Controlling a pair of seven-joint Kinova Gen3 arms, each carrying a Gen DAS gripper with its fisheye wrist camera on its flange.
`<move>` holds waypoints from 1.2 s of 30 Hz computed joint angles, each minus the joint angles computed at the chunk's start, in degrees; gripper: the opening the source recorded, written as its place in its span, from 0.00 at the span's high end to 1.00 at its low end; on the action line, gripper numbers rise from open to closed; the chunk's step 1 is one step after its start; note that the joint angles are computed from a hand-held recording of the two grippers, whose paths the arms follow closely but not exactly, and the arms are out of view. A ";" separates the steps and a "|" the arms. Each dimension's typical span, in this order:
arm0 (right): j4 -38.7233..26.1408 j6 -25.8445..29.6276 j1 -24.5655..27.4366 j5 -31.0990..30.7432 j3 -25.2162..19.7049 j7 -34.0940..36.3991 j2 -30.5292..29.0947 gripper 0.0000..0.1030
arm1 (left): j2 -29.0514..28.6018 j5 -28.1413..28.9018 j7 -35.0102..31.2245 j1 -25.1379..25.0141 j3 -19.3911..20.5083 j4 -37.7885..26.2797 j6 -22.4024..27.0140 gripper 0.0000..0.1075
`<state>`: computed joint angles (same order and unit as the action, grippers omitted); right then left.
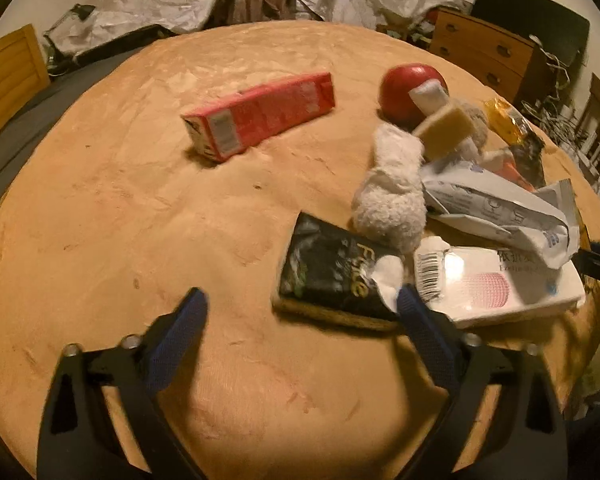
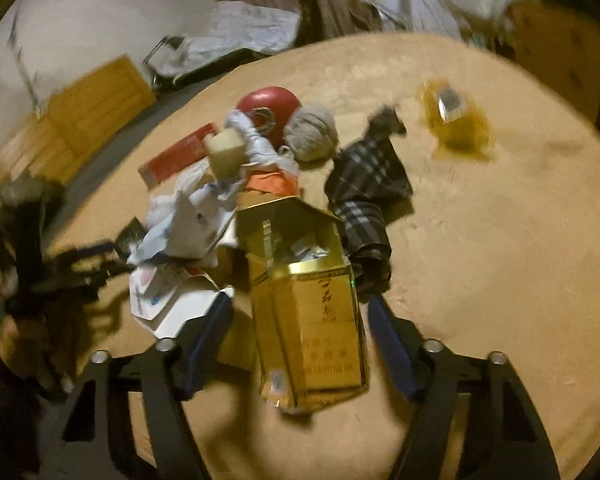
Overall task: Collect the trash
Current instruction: 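Grasp the gold cigarette box with the right tool while the left tool grasps the black snack bag, then lift both held items and carry them over the white bucket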
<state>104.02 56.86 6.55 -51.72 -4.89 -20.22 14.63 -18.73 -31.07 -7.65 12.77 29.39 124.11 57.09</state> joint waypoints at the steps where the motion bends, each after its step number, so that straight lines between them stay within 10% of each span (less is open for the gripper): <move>1: -0.49 0.87 0.54 0.00 -0.20 -0.69 0.62 0.46 | -0.31 -0.05 0.51 -0.28 0.15 0.04 0.47 0.27; 9: 5.47 3.21 4.39 -4.06 2.93 10.18 -5.05 0.48 | -6.94 2.39 -3.46 -1.23 -1.23 2.86 1.41 0.33; 17: 8.65 -2.99 1.42 1.08 5.06 9.46 -7.94 0.41 | -10.38 7.31 -8.27 -5.90 -5.34 3.14 -6.40 0.13; 26: 9.73 -6.32 -0.70 1.42 3.89 7.17 -7.31 0.41 | 0.30 2.84 -3.88 -12.08 3.77 -1.60 -2.95 0.13; 36: 14.22 -14.60 -3.39 -0.11 3.14 10.85 -10.18 0.46 | 0.64 -0.44 4.35 -5.83 3.21 -1.59 2.44 0.52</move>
